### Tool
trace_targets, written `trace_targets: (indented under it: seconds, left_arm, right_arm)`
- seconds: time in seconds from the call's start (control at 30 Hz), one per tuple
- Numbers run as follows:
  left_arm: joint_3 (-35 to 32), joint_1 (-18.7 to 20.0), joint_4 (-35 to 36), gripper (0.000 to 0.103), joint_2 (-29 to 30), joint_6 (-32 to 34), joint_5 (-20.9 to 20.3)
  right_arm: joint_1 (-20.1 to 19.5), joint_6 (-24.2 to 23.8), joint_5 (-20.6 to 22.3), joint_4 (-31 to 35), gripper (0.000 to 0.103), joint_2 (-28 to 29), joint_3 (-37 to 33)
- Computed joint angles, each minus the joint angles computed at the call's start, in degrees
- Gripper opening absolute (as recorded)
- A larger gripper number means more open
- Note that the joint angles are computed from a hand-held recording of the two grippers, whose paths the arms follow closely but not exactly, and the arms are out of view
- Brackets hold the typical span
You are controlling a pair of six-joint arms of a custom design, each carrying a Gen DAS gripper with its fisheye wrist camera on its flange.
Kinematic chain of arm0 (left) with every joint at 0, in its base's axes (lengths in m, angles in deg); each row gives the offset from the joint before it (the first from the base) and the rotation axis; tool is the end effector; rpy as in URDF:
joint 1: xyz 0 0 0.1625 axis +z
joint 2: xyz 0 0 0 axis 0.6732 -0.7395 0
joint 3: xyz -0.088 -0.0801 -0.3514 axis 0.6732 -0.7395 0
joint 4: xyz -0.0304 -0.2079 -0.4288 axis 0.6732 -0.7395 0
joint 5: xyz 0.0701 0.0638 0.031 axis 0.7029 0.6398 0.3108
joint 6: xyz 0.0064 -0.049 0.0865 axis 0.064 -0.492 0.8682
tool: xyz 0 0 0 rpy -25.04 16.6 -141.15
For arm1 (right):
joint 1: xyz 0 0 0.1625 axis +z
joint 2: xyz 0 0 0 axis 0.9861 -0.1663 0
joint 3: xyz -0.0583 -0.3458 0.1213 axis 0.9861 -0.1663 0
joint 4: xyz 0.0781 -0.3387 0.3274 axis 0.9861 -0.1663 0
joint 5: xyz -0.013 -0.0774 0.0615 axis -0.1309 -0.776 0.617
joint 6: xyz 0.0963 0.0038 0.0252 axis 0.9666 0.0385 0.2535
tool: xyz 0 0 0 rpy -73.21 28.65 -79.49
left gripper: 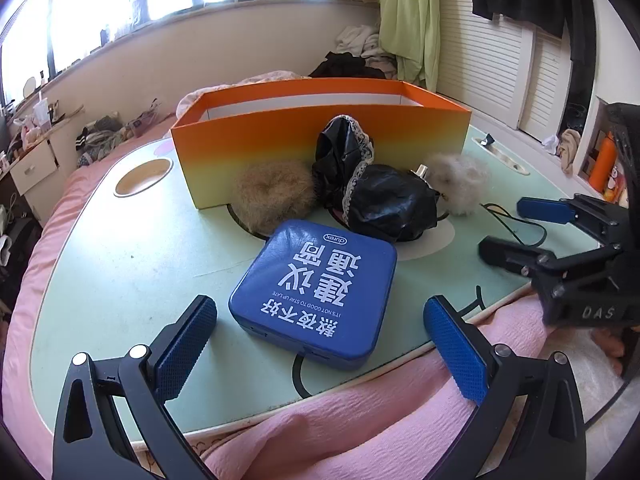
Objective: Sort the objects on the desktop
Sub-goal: 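Pick the white fluffy ball from the box with the right tool and place it on the table, then grasp the dark green toy car in the box with the left tool and set it on the table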
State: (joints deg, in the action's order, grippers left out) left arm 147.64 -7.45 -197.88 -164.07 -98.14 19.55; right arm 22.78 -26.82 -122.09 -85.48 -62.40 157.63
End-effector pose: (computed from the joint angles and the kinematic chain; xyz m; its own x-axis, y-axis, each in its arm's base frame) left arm -0.1923 -0.3801 0.1262 -0.7207 0.3625 -0.5909 0.6547 0.6362 -0.4082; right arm 0.2184 -0.4475 0.1420 -0.5090 -0.7098 0.4868 -0.8526 0.4936 -0.1717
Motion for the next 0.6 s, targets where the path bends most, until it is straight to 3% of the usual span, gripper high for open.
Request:
trace_targets:
  seconds: [0.1, 0.43, 0.5, 0.53, 0.6]
  left_arm:
    - [0.0, 0.0, 0.1, 0.103, -0.1, 0.1, 0.0]
    - [0.1, 0.1, 0.6, 0.103, -0.8, 0.5, -0.3]
    - [0.4, -0.1, 1.9, 0.091, -2.1, -1.1, 0.9]
    - [0.8, 0.0, 3.1, 0.076, -4.5, -1.2, 0.0]
    - [0.7, -0.3, 7.2, 0.073, -9.7, -2.1, -1.4]
  right_arm:
    - [-0.2, -0.2, -0.4, 0.9, 0.103, 0.8, -0.8]
    - [-0.3, -0.3, -0.2, 0.4, 0.103, 0.5, -0.3]
    - [-0.1, -0.1, -0.3, 0.4, 0.103, 0.6, -0.3]
    - [-0.1, -0.2, -0.3, 0.4, 0.103, 0.6, -0.3]
    - [0.1, 0.1, -0.2, 0.6, 0.103, 0.3, 0.0]
